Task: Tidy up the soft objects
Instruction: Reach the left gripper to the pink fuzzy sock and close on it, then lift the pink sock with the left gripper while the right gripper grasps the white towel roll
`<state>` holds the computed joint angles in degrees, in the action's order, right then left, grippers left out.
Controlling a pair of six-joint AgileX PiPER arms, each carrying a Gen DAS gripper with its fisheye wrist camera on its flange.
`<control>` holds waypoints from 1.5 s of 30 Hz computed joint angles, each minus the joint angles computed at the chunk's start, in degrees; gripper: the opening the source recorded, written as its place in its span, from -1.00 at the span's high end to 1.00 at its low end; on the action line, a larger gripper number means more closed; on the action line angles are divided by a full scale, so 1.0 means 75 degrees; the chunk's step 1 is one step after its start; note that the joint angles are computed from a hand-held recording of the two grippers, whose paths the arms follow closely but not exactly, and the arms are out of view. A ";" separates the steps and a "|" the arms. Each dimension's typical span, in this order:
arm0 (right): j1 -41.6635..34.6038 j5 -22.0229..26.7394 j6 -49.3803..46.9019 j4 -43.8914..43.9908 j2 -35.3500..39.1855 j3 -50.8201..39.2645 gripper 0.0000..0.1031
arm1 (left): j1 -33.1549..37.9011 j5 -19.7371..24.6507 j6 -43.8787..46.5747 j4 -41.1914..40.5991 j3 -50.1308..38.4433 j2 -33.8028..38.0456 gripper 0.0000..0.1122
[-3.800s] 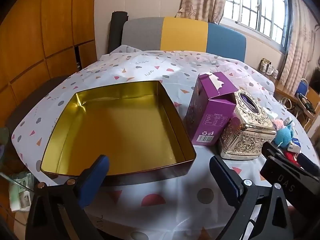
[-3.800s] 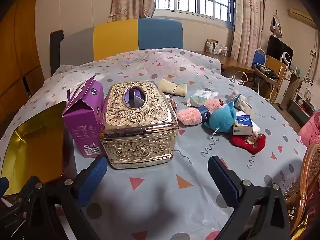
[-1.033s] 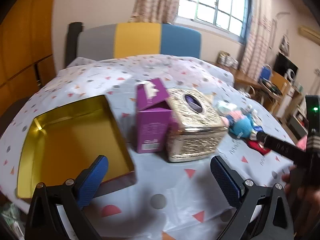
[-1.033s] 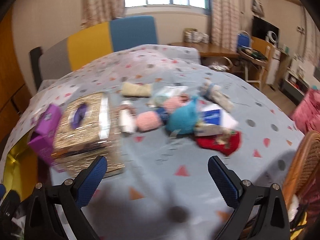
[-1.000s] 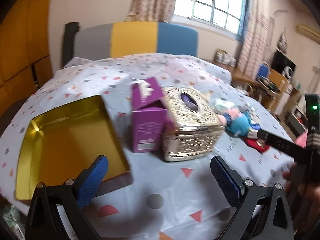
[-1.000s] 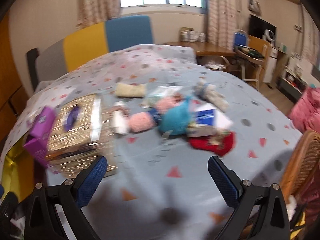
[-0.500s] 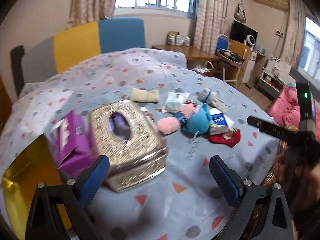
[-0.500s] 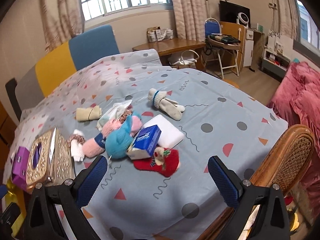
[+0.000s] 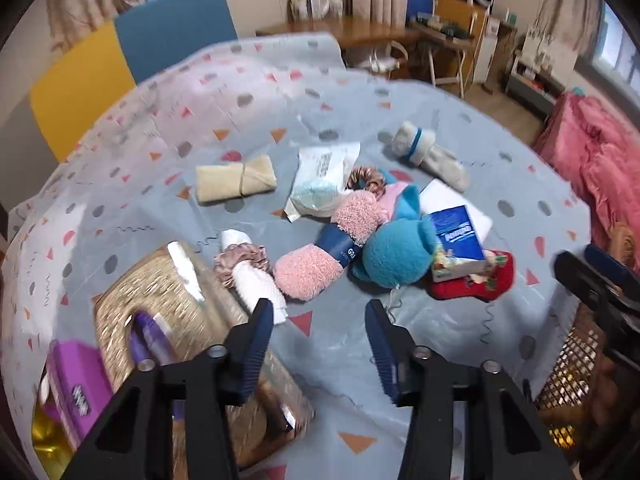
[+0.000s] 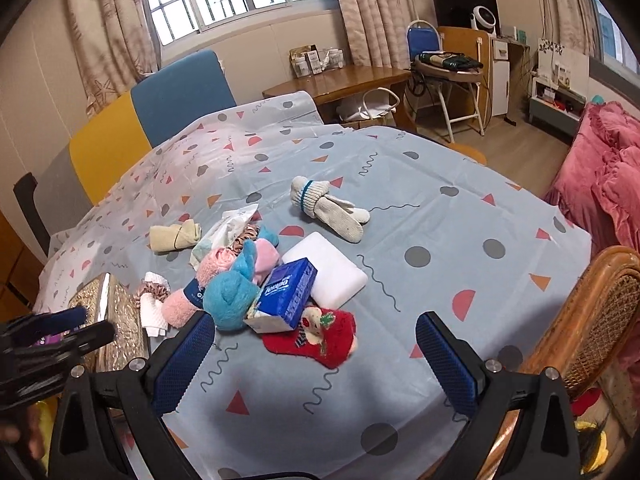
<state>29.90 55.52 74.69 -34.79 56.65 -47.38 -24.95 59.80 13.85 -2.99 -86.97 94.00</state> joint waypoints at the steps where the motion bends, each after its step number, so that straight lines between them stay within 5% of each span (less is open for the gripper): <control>1: -0.0107 -0.0085 -0.0094 0.0071 -0.0008 0.0007 -1.00 | -0.0097 0.0111 -0.0101 0.0155 -0.0233 0.0261 0.15; 11: -0.1418 -0.1187 -0.1580 0.1494 0.0096 0.0043 -1.00 | -0.0846 0.0745 -0.0899 0.1482 -0.2025 0.2478 0.04; 21: -0.2514 -0.2090 -0.3122 0.3293 0.0258 0.0239 -1.00 | -0.0887 0.0929 -0.0982 0.1292 -0.3228 0.3710 0.12; 26: -0.2739 -0.2383 -0.3372 0.3798 0.0295 0.0405 -0.96 | -0.0756 0.0379 -0.0866 0.0779 -0.2692 0.3362 0.36; 33: -0.3087 -0.2635 -0.3873 0.4424 0.0100 0.0601 -0.82 | -0.0128 -0.0123 -0.0300 -0.0632 -0.1479 0.2142 0.37; 40: -0.2866 -0.2357 -0.3935 0.4235 0.0386 0.0318 -0.79 | 0.0363 -0.0189 -0.0134 -0.1439 -0.0716 0.0935 0.36; 45: -0.2807 -0.2245 -0.4981 0.4988 0.1112 -0.0230 -0.53 | 0.0966 0.0194 -0.0264 -0.1860 -0.1229 0.0798 0.36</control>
